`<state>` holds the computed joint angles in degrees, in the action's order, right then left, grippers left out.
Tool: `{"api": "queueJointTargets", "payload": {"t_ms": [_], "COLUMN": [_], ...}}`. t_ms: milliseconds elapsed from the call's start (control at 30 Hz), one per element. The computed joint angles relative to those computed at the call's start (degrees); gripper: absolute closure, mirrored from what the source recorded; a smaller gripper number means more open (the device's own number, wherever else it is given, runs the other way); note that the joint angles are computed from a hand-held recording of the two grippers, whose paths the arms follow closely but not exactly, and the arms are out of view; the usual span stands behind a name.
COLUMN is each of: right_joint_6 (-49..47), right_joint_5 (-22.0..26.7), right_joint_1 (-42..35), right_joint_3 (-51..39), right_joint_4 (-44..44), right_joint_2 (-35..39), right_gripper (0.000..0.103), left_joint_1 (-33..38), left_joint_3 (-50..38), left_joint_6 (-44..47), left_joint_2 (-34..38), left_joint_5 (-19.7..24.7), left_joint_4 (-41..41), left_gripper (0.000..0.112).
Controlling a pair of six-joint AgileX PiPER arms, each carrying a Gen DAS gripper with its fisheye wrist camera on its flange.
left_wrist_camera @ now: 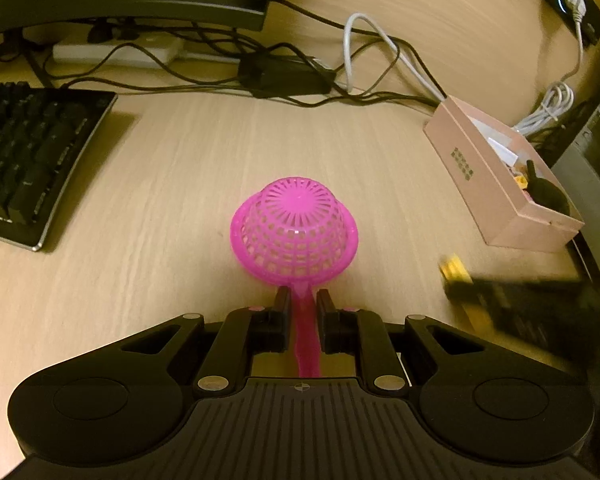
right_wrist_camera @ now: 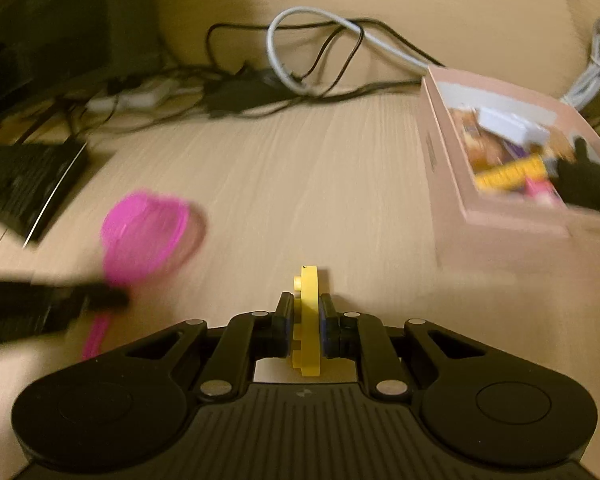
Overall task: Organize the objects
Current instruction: 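Grasp the yellow toy block with the right tool while the left tool holds the strainer, then set the yellow block back on the desk and open the right tool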
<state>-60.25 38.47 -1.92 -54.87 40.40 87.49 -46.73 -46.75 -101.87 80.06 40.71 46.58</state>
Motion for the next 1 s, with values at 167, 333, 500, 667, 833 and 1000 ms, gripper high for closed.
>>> {"api": "queueJointTargets", "payload": {"t_ms": [167, 333, 500, 667, 833, 1000], "right_joint_6": [-11.9, -20.5, -25.8, -30.9, -35.2, -36.6], "right_joint_5": [6.0, 8.5, 9.0, 4.5, 3.6, 10.7], "right_joint_1": [-9.2, -17.0, -23.8, -26.2, -28.7, -31.8], "right_joint_3": [4.7, 6.0, 5.7, 6.5, 6.1, 4.8], "right_joint_4": [1.3, 4.1, 6.8, 9.8, 12.5, 13.7], "right_joint_2": [-5.0, -6.1, -5.0, -4.0, -3.8, -4.2], "right_gripper": [0.091, 0.081, 0.051, 0.041, 0.035, 0.021], "left_joint_1": [-3.0, -5.2, -6.2, -6.9, -6.9, -7.4], "left_joint_3": [-2.5, -5.0, -7.8, -9.3, -8.9, -9.9], "left_joint_6": [-1.8, -3.5, -3.3, -3.7, -5.0, -4.1], "left_joint_2": [2.2, 5.1, 7.5, 9.0, 8.7, 9.4], "left_joint_5": [1.9, 2.8, 4.2, 5.7, 5.6, 7.0], "left_joint_4": [0.1, 0.9, 0.4, 0.5, 0.5, 0.1], "left_gripper": [0.096, 0.096, 0.096, 0.096, 0.096, 0.096]}}
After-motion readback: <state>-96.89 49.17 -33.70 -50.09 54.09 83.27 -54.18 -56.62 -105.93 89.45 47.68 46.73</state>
